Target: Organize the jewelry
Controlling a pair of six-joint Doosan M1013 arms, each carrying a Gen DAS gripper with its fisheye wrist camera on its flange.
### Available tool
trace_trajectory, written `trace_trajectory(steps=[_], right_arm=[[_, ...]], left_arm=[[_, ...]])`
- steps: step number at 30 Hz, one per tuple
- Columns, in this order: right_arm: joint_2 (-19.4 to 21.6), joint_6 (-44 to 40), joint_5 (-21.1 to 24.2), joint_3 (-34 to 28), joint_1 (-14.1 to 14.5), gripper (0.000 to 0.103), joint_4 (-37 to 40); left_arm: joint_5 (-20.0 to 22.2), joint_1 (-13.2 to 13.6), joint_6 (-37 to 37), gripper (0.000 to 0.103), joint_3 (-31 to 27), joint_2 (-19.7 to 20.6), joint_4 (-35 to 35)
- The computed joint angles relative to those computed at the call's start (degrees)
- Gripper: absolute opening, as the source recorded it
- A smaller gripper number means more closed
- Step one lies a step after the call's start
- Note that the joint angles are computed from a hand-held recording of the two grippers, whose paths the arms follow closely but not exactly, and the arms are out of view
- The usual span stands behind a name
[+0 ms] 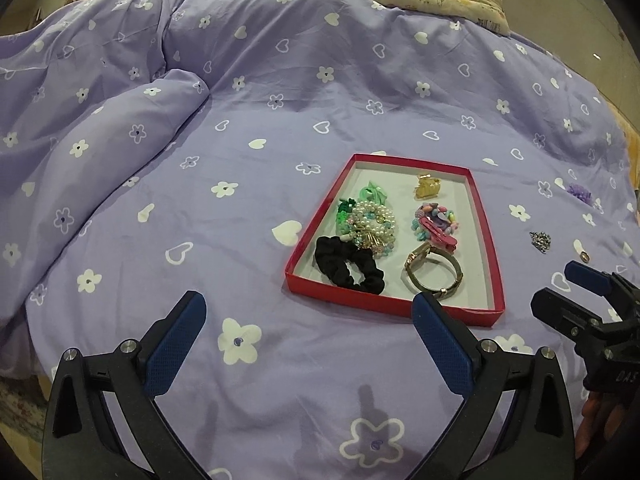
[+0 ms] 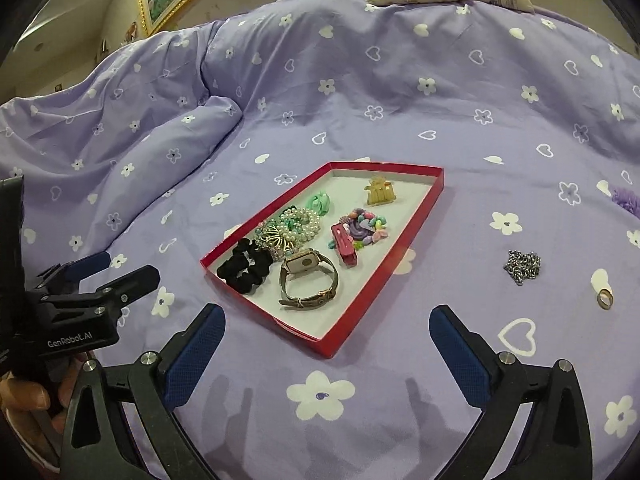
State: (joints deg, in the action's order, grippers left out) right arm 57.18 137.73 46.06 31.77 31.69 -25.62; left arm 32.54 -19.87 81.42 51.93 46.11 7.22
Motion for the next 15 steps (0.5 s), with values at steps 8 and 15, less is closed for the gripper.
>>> trace_trajectory(steps=[8, 15], right_arm=[[-0.2, 0.4, -0.2, 0.9, -0.1, 0.103, 0.8], [-0.5, 0.7, -1.1, 2.0, -0.1, 0.103, 1.2]], left_arm=[[-1.0, -0.5, -1.8, 0.103, 1.6, -0.4, 2.9], [-2.2, -0.6, -3.1, 0.103, 2.5, -0.9, 4.1]])
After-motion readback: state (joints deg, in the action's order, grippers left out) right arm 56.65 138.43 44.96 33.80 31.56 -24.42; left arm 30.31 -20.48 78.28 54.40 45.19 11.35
